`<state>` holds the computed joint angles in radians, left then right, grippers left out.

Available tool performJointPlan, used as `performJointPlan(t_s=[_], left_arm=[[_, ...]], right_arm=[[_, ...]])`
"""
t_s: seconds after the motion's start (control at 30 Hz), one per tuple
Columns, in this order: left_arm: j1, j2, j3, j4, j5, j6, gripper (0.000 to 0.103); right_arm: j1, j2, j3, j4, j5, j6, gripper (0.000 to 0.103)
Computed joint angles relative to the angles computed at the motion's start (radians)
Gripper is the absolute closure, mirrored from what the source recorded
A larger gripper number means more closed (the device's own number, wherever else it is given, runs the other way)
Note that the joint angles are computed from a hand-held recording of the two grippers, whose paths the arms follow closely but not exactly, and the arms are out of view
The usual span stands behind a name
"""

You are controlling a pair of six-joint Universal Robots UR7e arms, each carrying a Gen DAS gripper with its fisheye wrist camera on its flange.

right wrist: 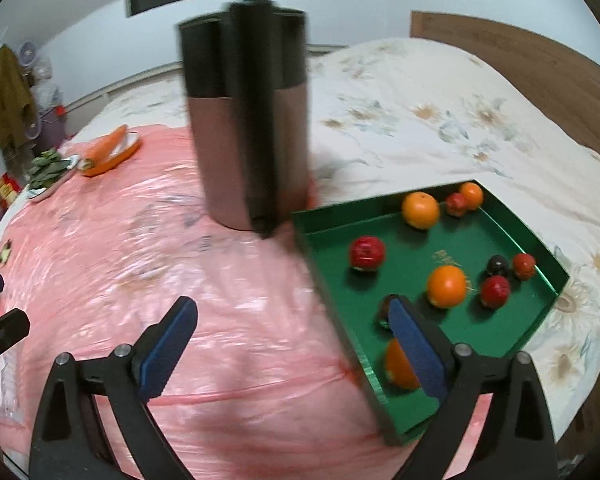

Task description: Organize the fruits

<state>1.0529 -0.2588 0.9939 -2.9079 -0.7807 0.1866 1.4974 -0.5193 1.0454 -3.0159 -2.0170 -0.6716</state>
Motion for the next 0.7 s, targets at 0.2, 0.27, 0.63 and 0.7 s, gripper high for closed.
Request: performJointPlan(t_s=[0.2, 0.27, 0.63, 0.7], left_arm=[[-0.035, -0.107, 0.213, -0.135, 0.072, -0.073, 0.015], [-0.05, -0.15, 0.277, -0.14, 0.093, -0.128, 0.015], [-0.096, -0.223, 0.425, -0.326, 0.225, -0.106, 0.002], [-0.097, -0.231, 0.442, -0.338, 0.228, -0.11, 0.002]], right_arm=[[0.024, -0.072, 0.167, -0.104, 0.075, -0.021, 0.0], [0.039, -0.103, 0.219, -0.114, 0.087, -0.027, 0.0], [0.075, -0.178, 0.395, -0.221, 0.092, -0.038, 0.0], [0.077, -0.181, 0.411, -0.238, 0.08, -0.046, 0.0]])
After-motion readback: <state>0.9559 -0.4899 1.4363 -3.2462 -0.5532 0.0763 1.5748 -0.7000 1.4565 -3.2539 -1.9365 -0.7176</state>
